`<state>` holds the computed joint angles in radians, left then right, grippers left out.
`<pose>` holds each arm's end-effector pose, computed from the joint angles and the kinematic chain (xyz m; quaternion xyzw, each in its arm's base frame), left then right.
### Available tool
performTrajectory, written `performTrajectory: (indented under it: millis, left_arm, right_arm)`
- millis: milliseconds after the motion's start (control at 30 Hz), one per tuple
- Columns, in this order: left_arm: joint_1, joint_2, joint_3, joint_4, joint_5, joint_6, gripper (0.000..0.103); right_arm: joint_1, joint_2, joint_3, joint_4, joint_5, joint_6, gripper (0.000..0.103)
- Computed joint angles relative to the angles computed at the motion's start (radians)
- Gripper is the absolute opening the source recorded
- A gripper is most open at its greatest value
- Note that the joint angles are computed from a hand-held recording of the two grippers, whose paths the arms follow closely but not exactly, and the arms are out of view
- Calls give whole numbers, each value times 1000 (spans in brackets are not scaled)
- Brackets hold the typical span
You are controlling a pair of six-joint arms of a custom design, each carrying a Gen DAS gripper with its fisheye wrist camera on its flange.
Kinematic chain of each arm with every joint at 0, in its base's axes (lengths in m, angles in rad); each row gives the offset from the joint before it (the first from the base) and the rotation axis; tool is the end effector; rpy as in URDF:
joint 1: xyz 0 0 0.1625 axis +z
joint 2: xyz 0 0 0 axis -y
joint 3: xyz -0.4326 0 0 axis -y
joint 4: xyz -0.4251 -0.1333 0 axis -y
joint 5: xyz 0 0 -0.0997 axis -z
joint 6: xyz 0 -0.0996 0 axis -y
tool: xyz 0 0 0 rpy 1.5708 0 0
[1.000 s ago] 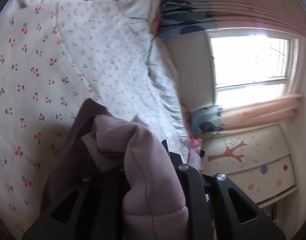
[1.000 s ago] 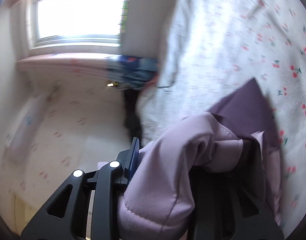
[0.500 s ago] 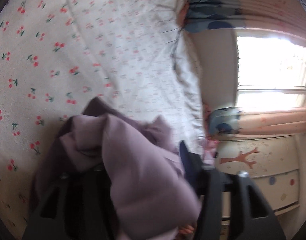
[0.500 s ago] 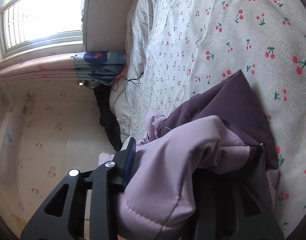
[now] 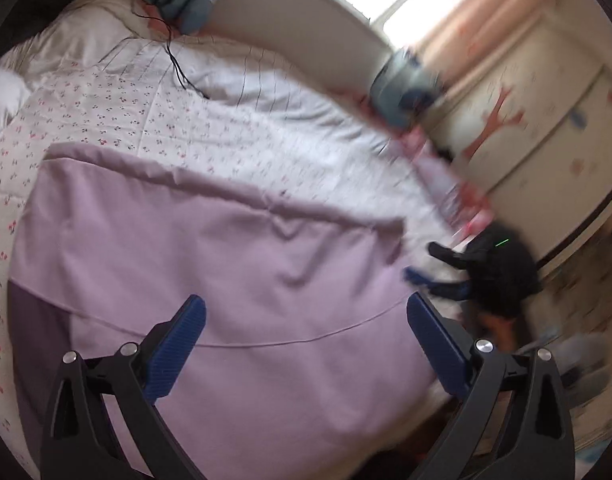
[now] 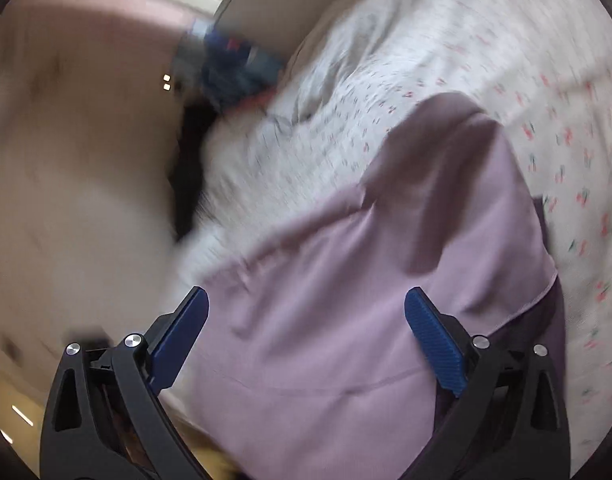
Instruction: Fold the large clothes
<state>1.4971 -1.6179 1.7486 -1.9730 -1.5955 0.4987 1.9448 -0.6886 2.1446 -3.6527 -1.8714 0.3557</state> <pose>0.0919 -0.5321 0.4700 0.2813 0.9500 -0.1349 0.0166 0.2863 -0.4454 -0.0036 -0.0375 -0.9411 0.3352 0.0245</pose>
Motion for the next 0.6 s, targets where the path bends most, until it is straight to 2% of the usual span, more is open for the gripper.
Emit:
performTrajectory:
  millis: [100,200,333,433,467,500,567,600]
  left_arm:
    - [-24,48,76,-136,89,-25,96]
    - [-20,149,69,-252,147,-86,96]
    - [-42,252,40,-354,233,-95,96]
    - [-57,312,17,-364,319,-101,96]
    - [-64,317,15,-364,335,-106,96]
    - [-70,315,8,-357,335,-121,96]
    - [-70,295,-1,-353,270,-142,96]
    - [-70,293,-6,-365,255,-141,96]
  right_arm:
    - [95,66,-126,243,-278,-134,95]
    - [91,150,-226,327,-421,-200,95]
    - [37,217,-320,350,-469,-230,97]
    - [0,235,-401,473,-472,-202,97]
    - [0,236,-413,470,-480,-194,97]
    - [7,237,-419,425,-472,-206,97]
    - [28,244,-424,307,-421,-292,97]
    - [42,262,-452,308,-446,-334,97]
